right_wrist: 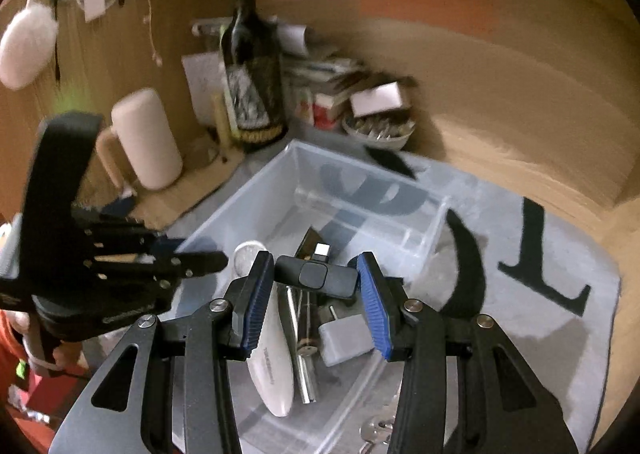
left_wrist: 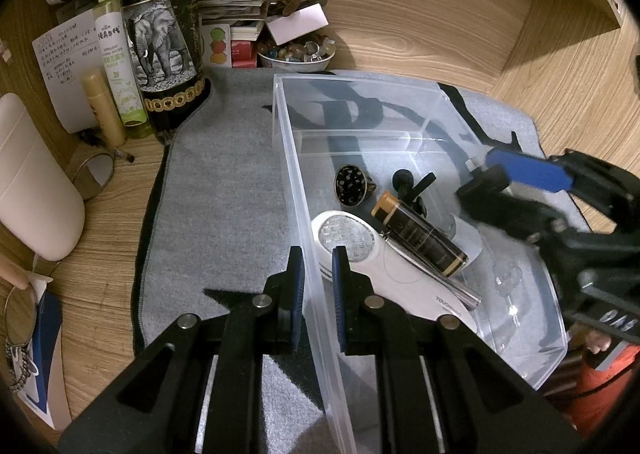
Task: Organize rigid objects
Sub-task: 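Drop the black USB adapter into the clear box with the right gripper, then grasp the bunch of keys by the key blade with the right gripper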
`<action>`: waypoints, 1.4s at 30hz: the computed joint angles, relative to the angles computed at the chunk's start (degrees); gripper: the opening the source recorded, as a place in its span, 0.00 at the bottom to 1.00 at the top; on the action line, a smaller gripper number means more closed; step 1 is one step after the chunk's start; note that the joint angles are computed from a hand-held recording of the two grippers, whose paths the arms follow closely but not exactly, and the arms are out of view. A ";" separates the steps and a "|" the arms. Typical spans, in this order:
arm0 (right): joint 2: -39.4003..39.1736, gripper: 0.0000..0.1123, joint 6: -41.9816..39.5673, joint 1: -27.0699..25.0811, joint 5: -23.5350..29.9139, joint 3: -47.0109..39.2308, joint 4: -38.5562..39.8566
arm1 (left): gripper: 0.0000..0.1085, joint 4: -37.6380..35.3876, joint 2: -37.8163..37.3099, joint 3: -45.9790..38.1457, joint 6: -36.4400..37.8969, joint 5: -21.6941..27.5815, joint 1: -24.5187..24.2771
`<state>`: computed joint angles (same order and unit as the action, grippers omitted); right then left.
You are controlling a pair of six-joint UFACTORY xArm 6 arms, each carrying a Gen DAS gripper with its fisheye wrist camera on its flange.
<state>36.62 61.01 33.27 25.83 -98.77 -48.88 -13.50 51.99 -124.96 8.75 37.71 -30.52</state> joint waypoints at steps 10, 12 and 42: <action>2.95 0.45 -8.50 0.88 4.63 -4.10 6.27 | 0.11 -0.02 0.32 -0.57 0.09 0.32 0.07; 1.82 0.54 -5.54 0.64 3.46 -2.51 3.76 | 0.11 -0.08 0.29 -0.50 0.05 0.25 0.05; -18.21 0.54 34.03 -1.28 1.65 25.70 -22.51 | 0.11 0.37 0.46 -0.73 -0.21 0.18 0.00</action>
